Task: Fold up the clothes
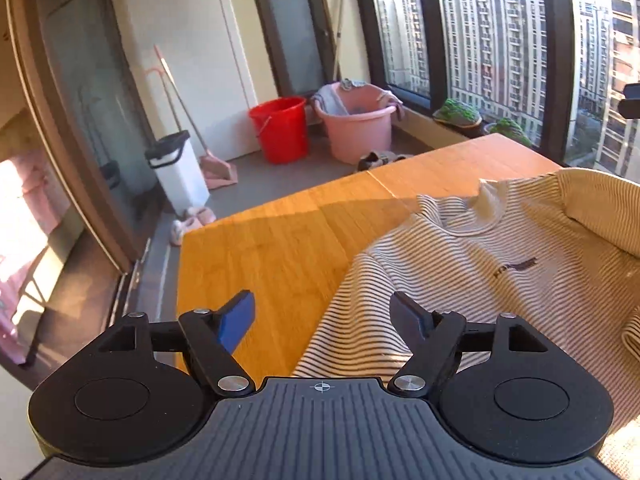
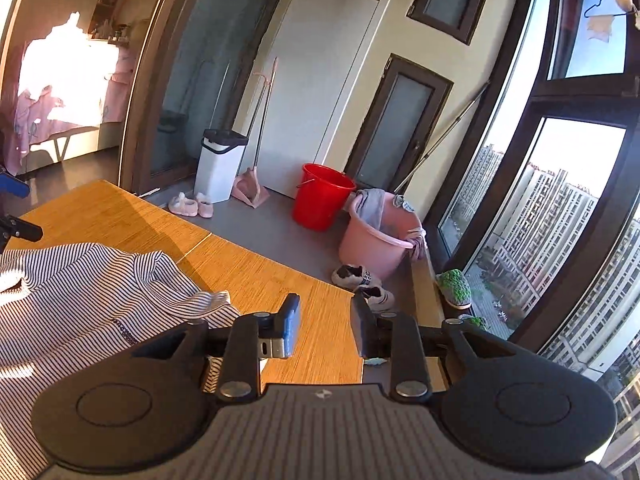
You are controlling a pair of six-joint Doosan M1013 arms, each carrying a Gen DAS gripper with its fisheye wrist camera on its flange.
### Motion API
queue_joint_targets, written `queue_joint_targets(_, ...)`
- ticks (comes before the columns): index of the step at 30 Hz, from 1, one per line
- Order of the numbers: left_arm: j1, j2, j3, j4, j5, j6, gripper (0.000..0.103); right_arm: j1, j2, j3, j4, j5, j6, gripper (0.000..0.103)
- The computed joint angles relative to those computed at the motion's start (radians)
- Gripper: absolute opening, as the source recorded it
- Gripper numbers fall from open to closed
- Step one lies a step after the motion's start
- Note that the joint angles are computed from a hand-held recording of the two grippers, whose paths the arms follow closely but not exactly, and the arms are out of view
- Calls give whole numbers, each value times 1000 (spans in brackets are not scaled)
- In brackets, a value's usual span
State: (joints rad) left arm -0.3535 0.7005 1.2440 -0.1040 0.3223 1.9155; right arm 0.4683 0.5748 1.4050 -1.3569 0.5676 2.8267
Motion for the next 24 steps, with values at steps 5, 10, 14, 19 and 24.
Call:
queue_joint_targets(5, 23, 39, -47, -394, 88, 345, 84, -31, 16, -59, 315, -118, -168, 46)
queue_joint_targets(10, 41, 76, -86, -581, 148, 486, 84, -53, 121, -202, 601, -78, -428, 47)
queue_joint_targets(14, 39, 92, -110, -541, 163, 492, 93, -69, 203, -313, 787, 10, -629, 55)
queue_joint_targets(19, 46, 120, -151, -552, 192, 487, 98, -82, 219, -300, 850, 0, -672, 7)
queue_joint_targets(24, 67, 167, -235, -669, 363, 612, 103, -62, 80, -95, 608, -273, -486, 7)
